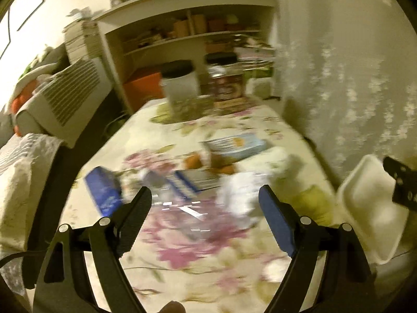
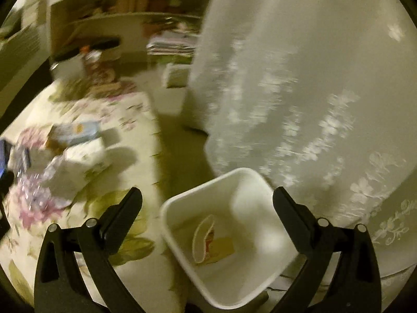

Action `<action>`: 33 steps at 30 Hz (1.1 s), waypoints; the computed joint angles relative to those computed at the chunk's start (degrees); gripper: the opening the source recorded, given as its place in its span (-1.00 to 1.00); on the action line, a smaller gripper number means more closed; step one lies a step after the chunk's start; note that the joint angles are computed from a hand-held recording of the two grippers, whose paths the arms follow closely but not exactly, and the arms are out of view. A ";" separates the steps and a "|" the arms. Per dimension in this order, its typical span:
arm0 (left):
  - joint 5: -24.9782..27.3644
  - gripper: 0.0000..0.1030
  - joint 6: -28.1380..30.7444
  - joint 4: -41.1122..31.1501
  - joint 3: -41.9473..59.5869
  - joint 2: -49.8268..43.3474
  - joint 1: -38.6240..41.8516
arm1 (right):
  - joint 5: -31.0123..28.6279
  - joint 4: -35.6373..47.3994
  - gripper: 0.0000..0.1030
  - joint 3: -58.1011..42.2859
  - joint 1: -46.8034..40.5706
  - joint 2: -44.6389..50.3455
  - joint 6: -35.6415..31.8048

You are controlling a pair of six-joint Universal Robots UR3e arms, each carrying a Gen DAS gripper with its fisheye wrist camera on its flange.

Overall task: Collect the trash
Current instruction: 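Move the left tool over the white bin and release the red wrapper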

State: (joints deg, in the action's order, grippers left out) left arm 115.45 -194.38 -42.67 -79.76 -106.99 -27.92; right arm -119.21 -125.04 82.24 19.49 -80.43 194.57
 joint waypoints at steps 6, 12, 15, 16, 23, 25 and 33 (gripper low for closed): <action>-1.50 0.59 2.82 0.84 -9.13 7.05 8.51 | -0.76 3.86 0.87 -9.35 6.58 9.20 -1.51; -4.75 0.59 3.49 3.23 -14.90 11.04 13.70 | 1.74 6.03 0.87 -19.00 10.22 15.55 0.71; -6.22 0.59 4.52 3.88 -17.79 12.63 15.98 | 3.08 7.49 0.87 -23.42 11.29 18.47 2.58; -7.00 0.59 4.61 3.44 -18.10 12.98 16.73 | 3.38 8.04 0.87 -25.05 11.63 19.57 3.21; -11.50 0.59 5.27 3.60 -22.13 16.70 21.41 | 6.04 10.28 0.87 -32.41 12.82 24.86 7.07; -12.55 0.59 5.52 3.08 -22.61 17.43 22.65 | 6.88 11.04 0.87 -34.37 12.99 26.11 7.78; -13.54 0.59 6.70 3.04 -25.43 19.96 25.96 | 9.42 15.58 0.87 -43.78 14.00 32.16 10.06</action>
